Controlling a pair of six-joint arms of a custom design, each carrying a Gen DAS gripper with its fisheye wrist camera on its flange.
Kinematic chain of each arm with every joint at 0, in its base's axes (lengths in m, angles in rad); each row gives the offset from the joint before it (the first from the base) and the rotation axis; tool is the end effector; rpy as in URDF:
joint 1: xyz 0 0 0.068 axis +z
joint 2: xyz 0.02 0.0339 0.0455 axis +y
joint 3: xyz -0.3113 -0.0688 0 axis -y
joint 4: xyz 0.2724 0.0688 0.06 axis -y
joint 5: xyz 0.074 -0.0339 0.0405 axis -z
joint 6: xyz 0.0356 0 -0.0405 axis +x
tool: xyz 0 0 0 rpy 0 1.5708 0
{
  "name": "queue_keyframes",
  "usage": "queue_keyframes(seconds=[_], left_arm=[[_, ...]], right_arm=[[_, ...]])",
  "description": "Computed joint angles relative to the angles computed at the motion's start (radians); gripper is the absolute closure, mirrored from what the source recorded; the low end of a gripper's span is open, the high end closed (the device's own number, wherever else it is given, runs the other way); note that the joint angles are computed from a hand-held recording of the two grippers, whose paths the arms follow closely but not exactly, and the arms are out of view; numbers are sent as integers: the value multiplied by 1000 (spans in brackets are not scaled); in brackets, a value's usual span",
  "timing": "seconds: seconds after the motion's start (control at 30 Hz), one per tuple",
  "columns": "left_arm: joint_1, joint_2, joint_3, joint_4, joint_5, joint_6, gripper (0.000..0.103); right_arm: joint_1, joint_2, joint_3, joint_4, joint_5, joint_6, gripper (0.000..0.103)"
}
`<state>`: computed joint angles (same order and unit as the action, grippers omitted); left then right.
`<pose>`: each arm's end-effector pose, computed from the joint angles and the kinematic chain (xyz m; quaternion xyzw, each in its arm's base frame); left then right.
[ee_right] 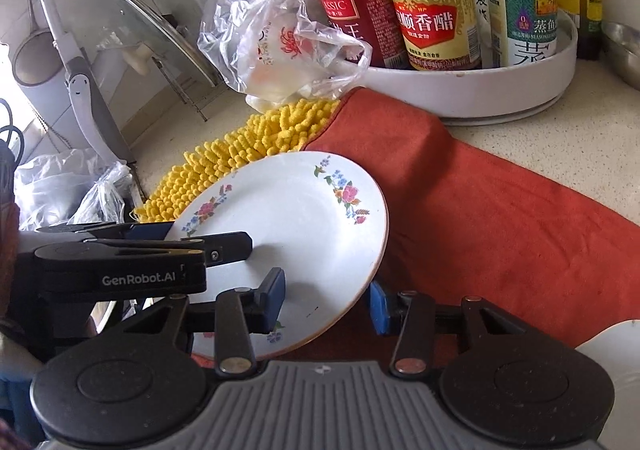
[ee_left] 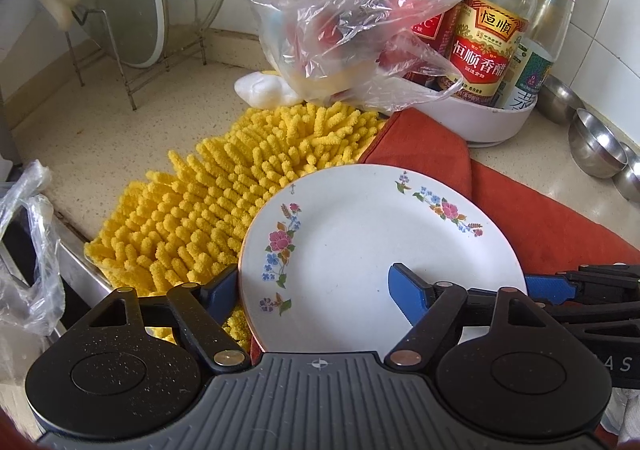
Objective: Organize plates and bowls
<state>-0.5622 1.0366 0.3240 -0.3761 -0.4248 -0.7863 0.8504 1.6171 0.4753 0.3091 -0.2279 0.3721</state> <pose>0.1400 -0.0708 0.1544 -0.1562 0.9377 0.0142 0.3101 0.1756 0.2123 0.1213 -0.2593 0.8905 0.2925 0.2326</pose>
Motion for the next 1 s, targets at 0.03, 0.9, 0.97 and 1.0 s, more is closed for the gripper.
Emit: queue_keyframes(seconds=[0.03, 0.9, 0.97, 1.0], left_arm=[[-5, -1, 1, -4, -4, -4, 20], [25, 59, -32, 108, 42, 26, 24], [-1, 36, -26, 82, 16, 8, 24], [-13, 21, -21, 63, 2, 2, 24]], right_arm=[[0, -6, -1, -2, 0, -1, 60], [-45, 30, 18, -25, -51, -23, 62], [-46, 6, 10, -22, -45, -26, 62], [-47, -4, 8, -22, -46, -25, 62]])
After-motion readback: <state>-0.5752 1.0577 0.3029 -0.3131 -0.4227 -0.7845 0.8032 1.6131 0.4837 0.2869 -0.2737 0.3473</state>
